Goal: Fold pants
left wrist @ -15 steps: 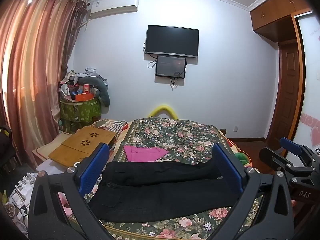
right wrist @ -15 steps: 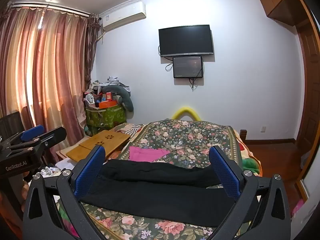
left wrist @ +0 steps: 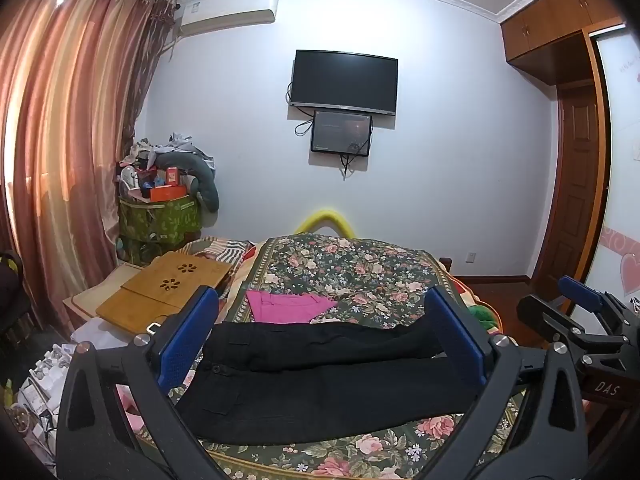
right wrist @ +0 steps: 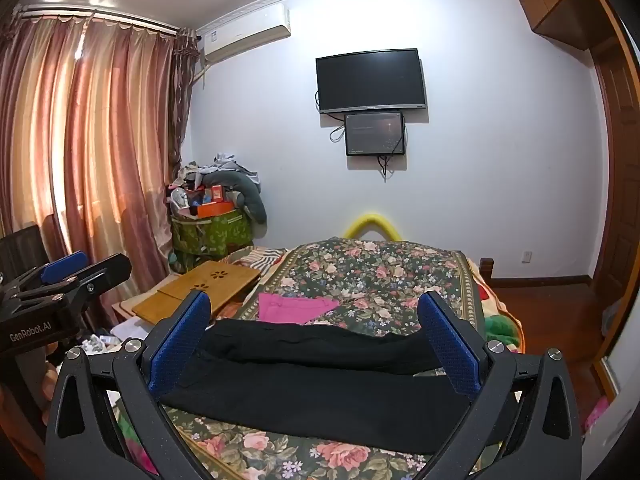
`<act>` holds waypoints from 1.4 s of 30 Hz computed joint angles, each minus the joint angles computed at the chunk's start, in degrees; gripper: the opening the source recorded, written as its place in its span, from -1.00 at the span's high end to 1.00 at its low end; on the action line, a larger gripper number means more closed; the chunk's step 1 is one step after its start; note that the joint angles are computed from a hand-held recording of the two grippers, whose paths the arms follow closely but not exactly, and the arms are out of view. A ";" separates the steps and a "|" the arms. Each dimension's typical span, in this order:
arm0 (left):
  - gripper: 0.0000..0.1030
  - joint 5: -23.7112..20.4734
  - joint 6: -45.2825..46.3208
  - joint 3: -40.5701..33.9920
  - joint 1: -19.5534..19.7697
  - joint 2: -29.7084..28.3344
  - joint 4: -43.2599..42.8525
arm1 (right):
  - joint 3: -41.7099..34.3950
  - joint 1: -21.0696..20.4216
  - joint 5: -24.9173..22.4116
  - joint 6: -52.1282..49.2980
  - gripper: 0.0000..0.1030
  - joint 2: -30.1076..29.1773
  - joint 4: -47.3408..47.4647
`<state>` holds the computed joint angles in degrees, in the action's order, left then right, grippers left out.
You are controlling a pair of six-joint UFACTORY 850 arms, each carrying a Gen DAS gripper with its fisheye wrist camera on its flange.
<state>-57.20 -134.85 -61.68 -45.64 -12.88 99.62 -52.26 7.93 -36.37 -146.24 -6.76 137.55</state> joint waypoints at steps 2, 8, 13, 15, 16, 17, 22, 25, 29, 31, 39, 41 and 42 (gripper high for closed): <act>-1.00 0.09 -0.04 0.05 0.02 0.07 0.02 | -0.03 0.01 0.02 -0.05 -0.99 -0.06 0.06; -1.00 0.54 0.06 -0.12 0.22 -0.04 -0.13 | -0.61 0.04 0.82 0.79 -0.99 -0.08 -0.67; -1.00 0.64 -0.02 -0.07 0.34 -0.11 -0.07 | -1.08 0.40 1.44 0.36 -0.99 -0.87 -0.04; -1.00 1.19 0.13 -0.30 0.78 -0.41 -0.16 | -1.75 0.66 2.05 0.11 -0.99 -1.61 0.31; -1.00 1.66 0.14 -0.44 1.09 -0.59 -0.08 | -2.01 0.80 2.33 -0.12 -0.99 -1.98 0.57; -1.00 2.24 0.24 -0.80 1.52 -0.93 -0.04 | -2.52 0.93 2.76 -0.17 -0.99 -2.50 0.63; -1.00 4.55 0.48 -2.21 4.65 -2.77 0.27 | -5.60 1.17 4.46 -0.33 -0.99 -5.47 0.60; -1.00 6.56 2.01 -3.74 7.00 -4.57 -0.57 | -7.64 1.14 5.72 -0.40 -0.99 -7.45 0.74; -1.00 13.23 2.35 -5.60 11.71 -7.23 -0.35 | -11.14 1.06 7.97 -0.53 -0.99 -10.90 -0.02; -1.00 15.83 4.98 -7.84 14.17 -9.62 -3.03 | -13.23 1.14 9.51 -0.27 -0.99 -13.08 -1.02; -1.00 26.03 18.37 -15.93 23.19 -18.71 -14.62 | -25.01 1.27 18.12 10.61 -0.99 -23.78 -14.81; -1.00 27.75 23.10 -18.33 25.08 -21.22 -18.22 | -28.50 1.28 19.93 16.91 -0.99 -26.38 -22.08; -1.00 29.00 25.31 -19.28 25.98 -22.19 -19.84 | -30.14 1.35 20.56 20.00 -0.99 -27.67 -25.69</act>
<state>-28.20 -109.55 -80.95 -19.66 -35.08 79.79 -82.40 9.28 -15.81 -126.24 -34.44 111.86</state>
